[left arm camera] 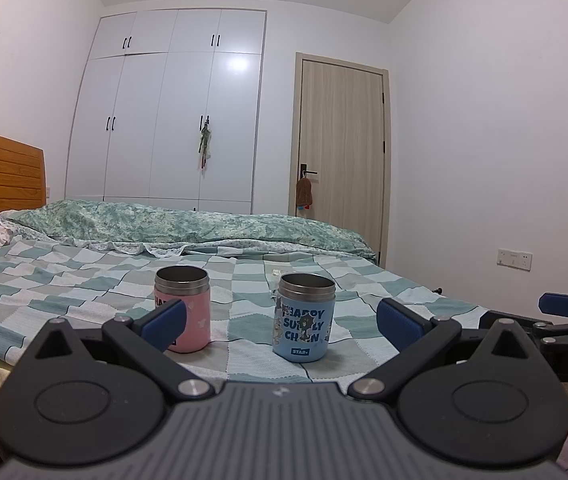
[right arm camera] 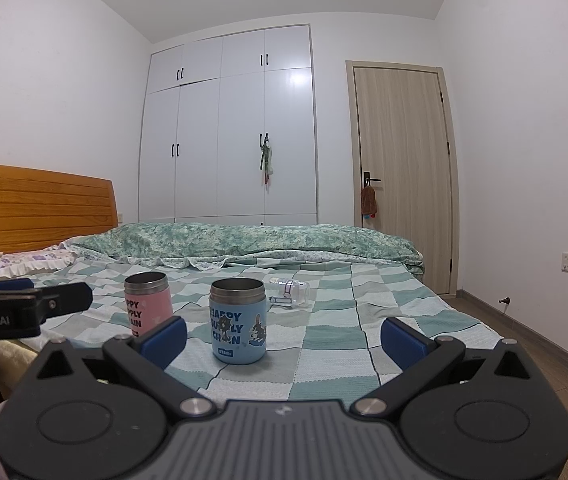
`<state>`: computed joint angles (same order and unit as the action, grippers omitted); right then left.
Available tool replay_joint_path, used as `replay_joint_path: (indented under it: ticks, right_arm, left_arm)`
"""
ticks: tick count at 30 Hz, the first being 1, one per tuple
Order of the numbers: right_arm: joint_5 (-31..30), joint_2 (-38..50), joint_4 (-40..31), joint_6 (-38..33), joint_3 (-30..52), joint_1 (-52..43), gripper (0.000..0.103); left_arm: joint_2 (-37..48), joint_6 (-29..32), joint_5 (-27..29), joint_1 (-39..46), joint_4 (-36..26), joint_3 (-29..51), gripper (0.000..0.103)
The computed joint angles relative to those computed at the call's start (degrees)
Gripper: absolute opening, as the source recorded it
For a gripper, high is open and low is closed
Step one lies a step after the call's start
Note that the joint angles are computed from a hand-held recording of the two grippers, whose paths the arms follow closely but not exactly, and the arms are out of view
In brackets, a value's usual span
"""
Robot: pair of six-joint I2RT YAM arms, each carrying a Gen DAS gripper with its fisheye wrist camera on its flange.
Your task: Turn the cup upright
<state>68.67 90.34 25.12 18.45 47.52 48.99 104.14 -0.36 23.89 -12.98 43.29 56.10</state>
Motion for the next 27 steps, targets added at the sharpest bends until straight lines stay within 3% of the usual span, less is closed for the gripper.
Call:
replay_joint_path:
  ticks: [19, 22, 27]
  right_arm:
    - [-0.06, -0.13, -0.5, 0.19, 0.14, 0.01, 0.103]
    - [-0.11, -0.25, -1.04, -0.3, 0.4, -0.02, 0.103]
    - [-5.84, -0.26, 0.42, -5.63, 1.77, -5.34, 0.103]
  left_arm:
    - [-0.31, 0.19, 1.14, 0.61, -0.35, 0.13, 0.103]
    - [-0.26, 0.4, 1.58, 0.61, -2.12, 1.8, 0.103]
    - [1.86, 0.74, 1.33, -1.2, -8.26, 10.15, 0.103]
